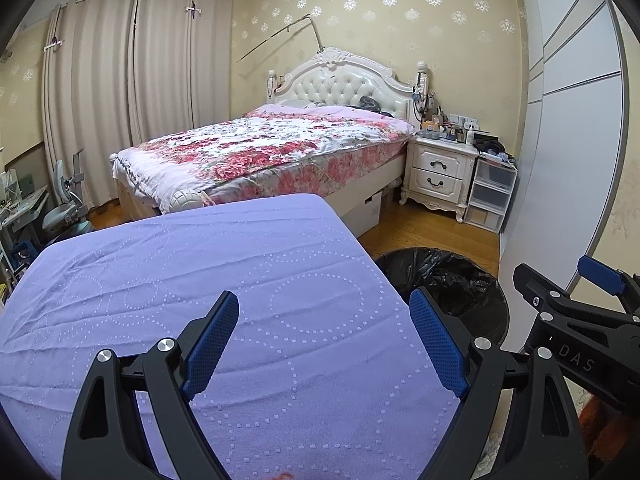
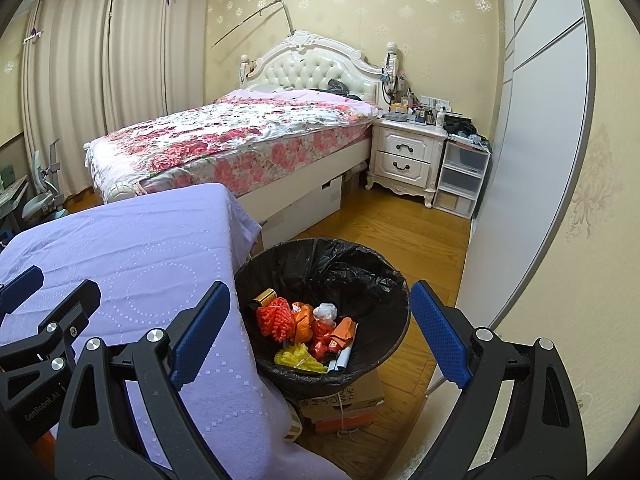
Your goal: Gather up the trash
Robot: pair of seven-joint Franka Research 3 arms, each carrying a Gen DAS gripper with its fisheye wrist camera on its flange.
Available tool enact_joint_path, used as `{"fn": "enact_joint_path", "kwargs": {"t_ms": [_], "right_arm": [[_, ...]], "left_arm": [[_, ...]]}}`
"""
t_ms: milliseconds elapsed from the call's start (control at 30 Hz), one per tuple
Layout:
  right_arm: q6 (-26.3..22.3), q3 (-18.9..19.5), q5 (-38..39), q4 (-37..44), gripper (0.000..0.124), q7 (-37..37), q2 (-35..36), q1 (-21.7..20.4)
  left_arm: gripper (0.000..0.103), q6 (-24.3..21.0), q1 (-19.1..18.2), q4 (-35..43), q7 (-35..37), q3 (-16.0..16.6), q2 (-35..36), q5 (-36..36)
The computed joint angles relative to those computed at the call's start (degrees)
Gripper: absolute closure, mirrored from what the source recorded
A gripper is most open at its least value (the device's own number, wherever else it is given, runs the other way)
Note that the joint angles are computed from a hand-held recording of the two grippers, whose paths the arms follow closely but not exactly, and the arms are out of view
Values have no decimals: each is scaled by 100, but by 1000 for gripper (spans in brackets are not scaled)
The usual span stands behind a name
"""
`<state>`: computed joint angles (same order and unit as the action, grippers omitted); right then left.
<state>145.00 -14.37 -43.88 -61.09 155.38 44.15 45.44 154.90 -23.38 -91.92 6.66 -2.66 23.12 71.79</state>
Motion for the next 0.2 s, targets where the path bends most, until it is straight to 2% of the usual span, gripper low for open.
{"fn": "enact_joint_path", "kwargs": {"t_ms": [200], "right_arm": [[-4, 44, 77, 127, 35, -134, 87, -18]], "left_arm": [[18, -4, 92, -32, 199, -24, -17, -263]]}}
